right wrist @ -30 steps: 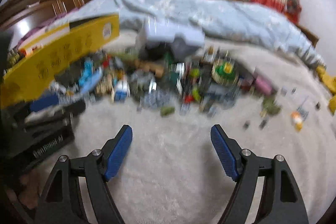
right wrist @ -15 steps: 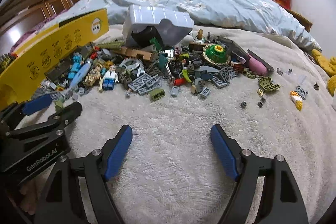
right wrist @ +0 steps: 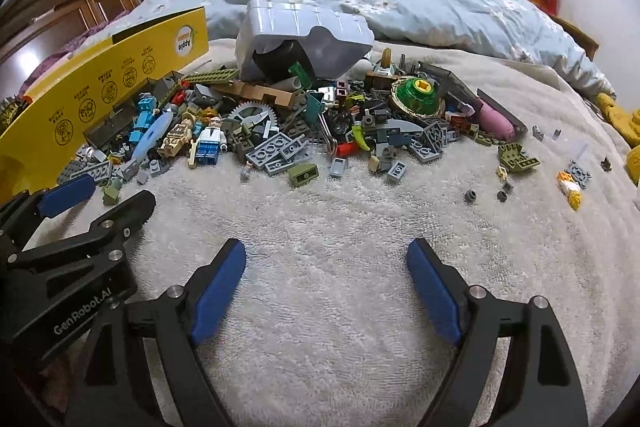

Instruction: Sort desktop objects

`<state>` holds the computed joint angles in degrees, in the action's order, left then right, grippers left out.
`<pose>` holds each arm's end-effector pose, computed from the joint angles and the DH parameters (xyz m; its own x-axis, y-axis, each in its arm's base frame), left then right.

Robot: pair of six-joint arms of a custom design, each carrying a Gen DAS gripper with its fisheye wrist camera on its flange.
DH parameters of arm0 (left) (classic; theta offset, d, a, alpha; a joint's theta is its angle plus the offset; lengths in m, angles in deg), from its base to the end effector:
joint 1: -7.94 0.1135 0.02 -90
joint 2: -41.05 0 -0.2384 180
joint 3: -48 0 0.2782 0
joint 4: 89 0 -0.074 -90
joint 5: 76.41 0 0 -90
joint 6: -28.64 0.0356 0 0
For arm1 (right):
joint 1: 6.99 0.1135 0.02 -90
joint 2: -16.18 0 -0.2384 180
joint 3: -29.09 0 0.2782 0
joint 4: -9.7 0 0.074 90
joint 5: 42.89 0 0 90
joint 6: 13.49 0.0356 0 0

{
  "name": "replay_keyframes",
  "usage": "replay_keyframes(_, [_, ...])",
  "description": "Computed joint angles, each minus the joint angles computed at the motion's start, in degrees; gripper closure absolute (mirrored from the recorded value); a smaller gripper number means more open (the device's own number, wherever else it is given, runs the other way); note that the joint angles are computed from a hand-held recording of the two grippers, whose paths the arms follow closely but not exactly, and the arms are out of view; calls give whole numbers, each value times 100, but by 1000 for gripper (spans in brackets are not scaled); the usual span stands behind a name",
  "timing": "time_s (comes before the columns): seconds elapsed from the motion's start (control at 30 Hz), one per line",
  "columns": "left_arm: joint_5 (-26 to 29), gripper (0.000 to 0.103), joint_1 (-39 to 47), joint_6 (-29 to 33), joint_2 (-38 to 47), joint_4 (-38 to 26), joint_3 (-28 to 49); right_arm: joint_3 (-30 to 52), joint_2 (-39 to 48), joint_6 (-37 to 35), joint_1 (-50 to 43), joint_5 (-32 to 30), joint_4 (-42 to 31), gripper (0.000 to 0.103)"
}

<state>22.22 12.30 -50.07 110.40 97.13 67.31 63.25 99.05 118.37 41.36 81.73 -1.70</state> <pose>0.1931 0.0094 0.0476 -0.6718 0.1429 -0.7269 0.1674 0.9851 0.0390 0.1650 0.1550 0.0515 -0.7139 0.0236 -0.6998 0.0667 0.9972 -0.0343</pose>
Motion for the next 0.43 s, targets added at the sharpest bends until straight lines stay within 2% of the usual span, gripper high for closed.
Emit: replay_keyframes(0.43, [-28, 31, -10, 8, 63, 18, 15, -11, -6, -5, -10, -21, 21, 19])
